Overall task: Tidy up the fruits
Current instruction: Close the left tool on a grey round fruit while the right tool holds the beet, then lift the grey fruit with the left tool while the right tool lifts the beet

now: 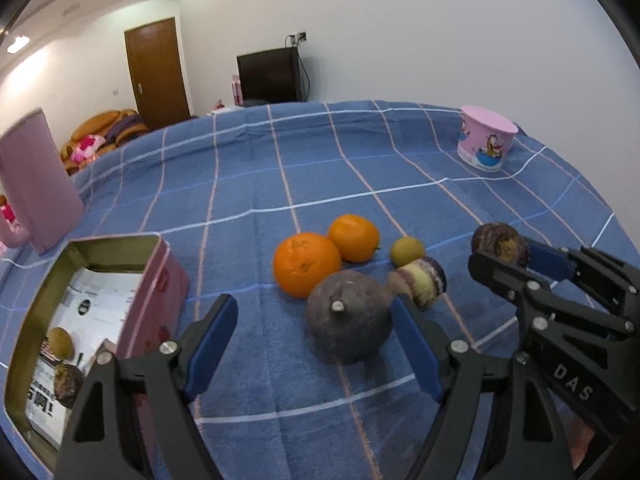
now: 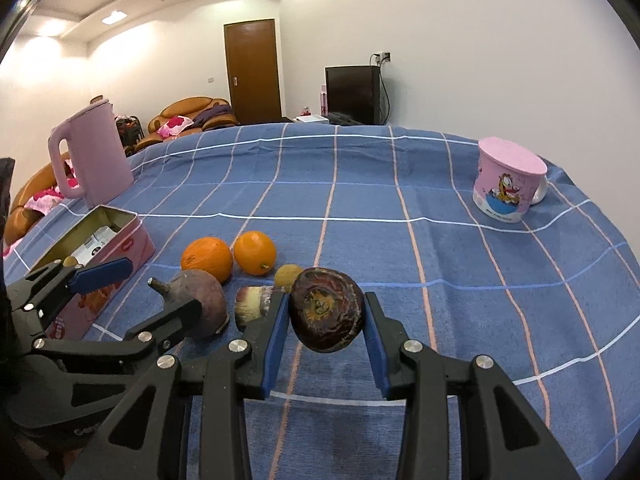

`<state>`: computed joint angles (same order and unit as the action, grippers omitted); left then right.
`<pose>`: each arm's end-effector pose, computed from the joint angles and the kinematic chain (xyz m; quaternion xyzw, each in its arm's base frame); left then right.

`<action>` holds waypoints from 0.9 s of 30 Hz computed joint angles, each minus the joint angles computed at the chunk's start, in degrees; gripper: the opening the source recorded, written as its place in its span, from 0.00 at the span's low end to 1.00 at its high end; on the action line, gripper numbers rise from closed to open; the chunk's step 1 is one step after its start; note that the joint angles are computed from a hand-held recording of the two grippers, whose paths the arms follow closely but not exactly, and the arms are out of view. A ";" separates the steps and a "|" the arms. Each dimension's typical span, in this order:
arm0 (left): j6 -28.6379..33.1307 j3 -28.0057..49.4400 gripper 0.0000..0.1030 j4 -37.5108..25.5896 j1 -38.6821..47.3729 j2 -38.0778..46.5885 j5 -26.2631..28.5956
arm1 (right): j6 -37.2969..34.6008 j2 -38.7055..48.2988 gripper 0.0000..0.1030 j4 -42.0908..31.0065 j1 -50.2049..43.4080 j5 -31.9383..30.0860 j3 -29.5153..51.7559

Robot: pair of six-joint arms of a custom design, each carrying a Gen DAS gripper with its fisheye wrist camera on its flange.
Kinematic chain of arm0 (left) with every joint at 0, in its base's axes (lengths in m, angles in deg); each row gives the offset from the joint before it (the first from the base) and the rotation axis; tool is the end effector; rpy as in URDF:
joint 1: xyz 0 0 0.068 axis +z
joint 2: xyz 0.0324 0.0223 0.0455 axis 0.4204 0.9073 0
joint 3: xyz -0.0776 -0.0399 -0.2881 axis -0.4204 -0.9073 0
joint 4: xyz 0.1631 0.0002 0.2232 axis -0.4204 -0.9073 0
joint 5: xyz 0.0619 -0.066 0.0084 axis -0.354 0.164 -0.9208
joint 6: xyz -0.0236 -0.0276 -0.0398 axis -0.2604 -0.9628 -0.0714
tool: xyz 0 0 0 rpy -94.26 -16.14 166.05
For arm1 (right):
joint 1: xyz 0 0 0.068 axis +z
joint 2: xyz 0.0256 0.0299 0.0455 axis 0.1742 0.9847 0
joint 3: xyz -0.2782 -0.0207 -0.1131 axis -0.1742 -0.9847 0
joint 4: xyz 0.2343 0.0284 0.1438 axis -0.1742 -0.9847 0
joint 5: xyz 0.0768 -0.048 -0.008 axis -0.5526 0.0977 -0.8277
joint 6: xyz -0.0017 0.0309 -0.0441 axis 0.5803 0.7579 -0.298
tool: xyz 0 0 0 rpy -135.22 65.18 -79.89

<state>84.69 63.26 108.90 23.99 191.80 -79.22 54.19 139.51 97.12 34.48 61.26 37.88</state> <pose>0.2945 -0.0047 0.0556 0.0167 0.9155 -0.0010 0.4019 0.3041 0.1359 0.0566 -0.1299 0.8915 0.0894 0.4246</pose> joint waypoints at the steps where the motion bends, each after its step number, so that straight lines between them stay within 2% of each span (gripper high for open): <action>1: 0.04 0.19 0.79 -0.13 0.26 0.24 0.76 | 0.11 0.03 0.37 -0.01 -0.16 -0.33 0.03; 6: 0.43 0.63 0.80 -0.55 0.57 0.85 2.44 | 0.47 0.11 0.38 -0.26 -0.44 -0.78 0.20; 10: 1.15 2.59 0.79 -3.83 0.37 1.64 2.81 | 1.74 0.15 0.38 0.29 -1.66 -2.42 -0.11; 16: 0.93 4.41 0.76 -6.03 1.10 2.42 4.49 | 0.71 0.10 0.38 0.12 -0.50 -0.83 -0.06; 21: 1.47 3.89 0.69 -5.21 1.00 2.37 5.38 | 0.47 0.41 0.38 -1.50 -0.99 -2.60 0.88; 23: 2.56 3.73 0.55 -5.51 1.19 2.32 7.46 | 0.30 0.58 0.38 -2.26 -1.11 -3.24 1.33; 27: 3.45 4.81 0.52 -7.88 0.30 2.76 6.45 | 0.16 0.71 0.38 -2.92 -0.95 -3.24 1.63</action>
